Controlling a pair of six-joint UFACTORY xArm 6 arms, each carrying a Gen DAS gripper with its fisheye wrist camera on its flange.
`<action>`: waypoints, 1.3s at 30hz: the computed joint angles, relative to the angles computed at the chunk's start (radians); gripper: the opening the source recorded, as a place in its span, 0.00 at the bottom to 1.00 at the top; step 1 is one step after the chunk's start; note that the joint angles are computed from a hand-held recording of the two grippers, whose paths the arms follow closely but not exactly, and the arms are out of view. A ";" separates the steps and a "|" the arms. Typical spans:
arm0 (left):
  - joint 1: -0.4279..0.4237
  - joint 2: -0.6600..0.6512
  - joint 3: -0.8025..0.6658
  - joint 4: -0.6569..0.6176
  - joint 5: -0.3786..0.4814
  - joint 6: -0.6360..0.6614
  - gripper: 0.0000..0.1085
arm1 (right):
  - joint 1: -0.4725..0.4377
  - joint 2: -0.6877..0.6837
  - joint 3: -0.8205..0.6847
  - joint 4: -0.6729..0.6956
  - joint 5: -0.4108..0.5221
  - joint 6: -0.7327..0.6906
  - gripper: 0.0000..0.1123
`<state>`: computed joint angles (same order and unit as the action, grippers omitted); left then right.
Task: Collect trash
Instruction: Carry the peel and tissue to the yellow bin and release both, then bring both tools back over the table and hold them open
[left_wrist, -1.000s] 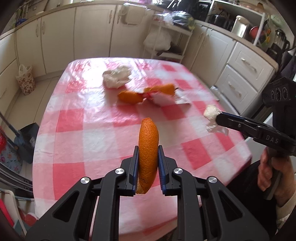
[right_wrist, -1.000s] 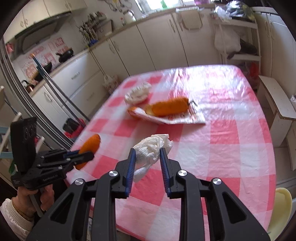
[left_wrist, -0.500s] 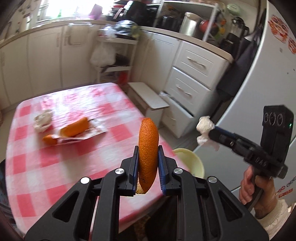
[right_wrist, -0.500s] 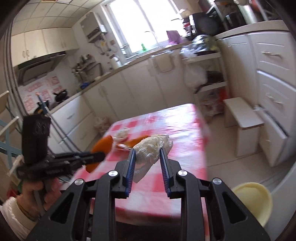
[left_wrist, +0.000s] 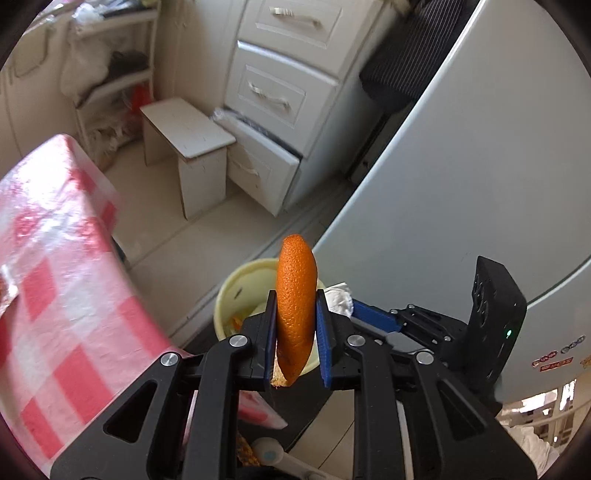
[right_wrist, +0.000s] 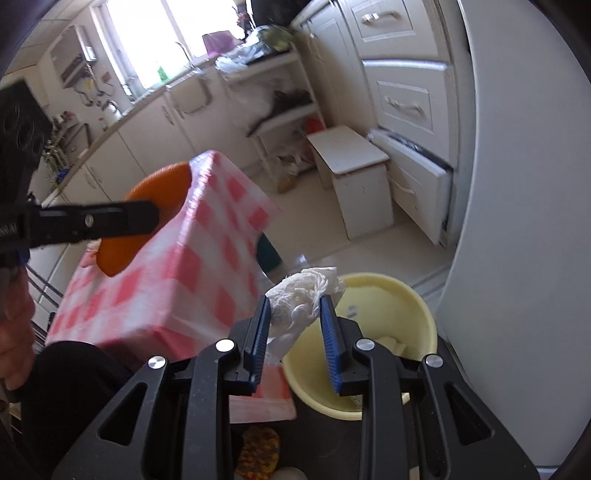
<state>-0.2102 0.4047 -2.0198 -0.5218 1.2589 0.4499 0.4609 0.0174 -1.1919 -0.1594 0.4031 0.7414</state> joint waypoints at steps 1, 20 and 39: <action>-0.009 0.036 -0.044 0.019 0.032 -0.022 0.18 | -0.003 0.019 -0.007 0.020 0.009 -0.016 0.30; 0.161 -0.302 0.393 -0.002 -0.404 -0.003 0.80 | 0.080 0.098 -0.221 0.062 -0.074 0.071 0.63; 0.702 -0.364 0.614 -0.015 -0.535 0.117 0.83 | 0.266 0.601 -1.034 0.169 0.190 -0.090 0.71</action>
<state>0.4917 0.0411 -1.4055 -0.5368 0.7239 0.5665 0.7268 0.6183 -2.2255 0.0095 0.5936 0.6518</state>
